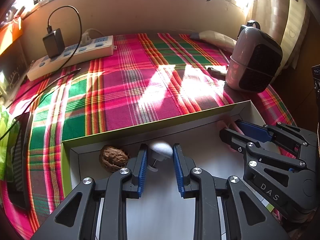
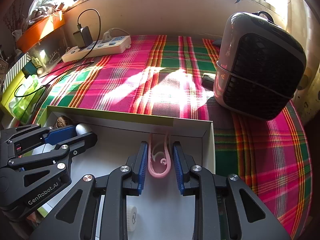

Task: Organize objects
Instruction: 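Open the left tool to release the knob while the right tool releases the pink clip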

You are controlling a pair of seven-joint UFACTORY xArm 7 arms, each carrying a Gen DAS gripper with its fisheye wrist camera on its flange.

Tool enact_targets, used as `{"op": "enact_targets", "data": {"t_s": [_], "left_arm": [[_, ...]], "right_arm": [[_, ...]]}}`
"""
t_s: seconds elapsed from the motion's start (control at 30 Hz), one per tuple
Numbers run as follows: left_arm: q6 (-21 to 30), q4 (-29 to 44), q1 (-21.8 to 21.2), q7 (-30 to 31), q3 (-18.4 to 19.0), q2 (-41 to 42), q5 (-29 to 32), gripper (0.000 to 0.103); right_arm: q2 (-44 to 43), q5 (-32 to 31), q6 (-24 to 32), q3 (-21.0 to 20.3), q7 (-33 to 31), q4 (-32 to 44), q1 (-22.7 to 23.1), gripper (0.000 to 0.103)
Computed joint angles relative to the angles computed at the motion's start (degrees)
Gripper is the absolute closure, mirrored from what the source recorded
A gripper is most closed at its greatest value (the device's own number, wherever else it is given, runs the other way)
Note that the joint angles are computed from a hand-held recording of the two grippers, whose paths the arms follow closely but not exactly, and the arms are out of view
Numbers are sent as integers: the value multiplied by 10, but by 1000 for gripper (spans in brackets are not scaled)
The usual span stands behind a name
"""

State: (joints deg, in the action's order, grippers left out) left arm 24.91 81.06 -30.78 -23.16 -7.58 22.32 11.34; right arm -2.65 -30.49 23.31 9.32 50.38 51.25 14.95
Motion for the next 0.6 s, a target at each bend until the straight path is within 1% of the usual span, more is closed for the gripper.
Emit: {"op": "enact_targets", "data": {"t_s": [0.1,0.13,0.47,0.6], "left_arm": [[-2,-4,3,2,-2,-3,-5,75],[-3,-6,3,1,-2,-4,-5,74],[-7,-31,-2,-32,5,-28,14,72],[-7,-42,-12,-62,15,-41,47,72]], "right_arm": [[-3,-2,0,0,2,-2,0,65],[-4,-1,0,0,2,-2,-1,65],[-18,-10,0,8,22,-12,-3,64],[-28,-25,0,14,36,-18,-6,64]]}}
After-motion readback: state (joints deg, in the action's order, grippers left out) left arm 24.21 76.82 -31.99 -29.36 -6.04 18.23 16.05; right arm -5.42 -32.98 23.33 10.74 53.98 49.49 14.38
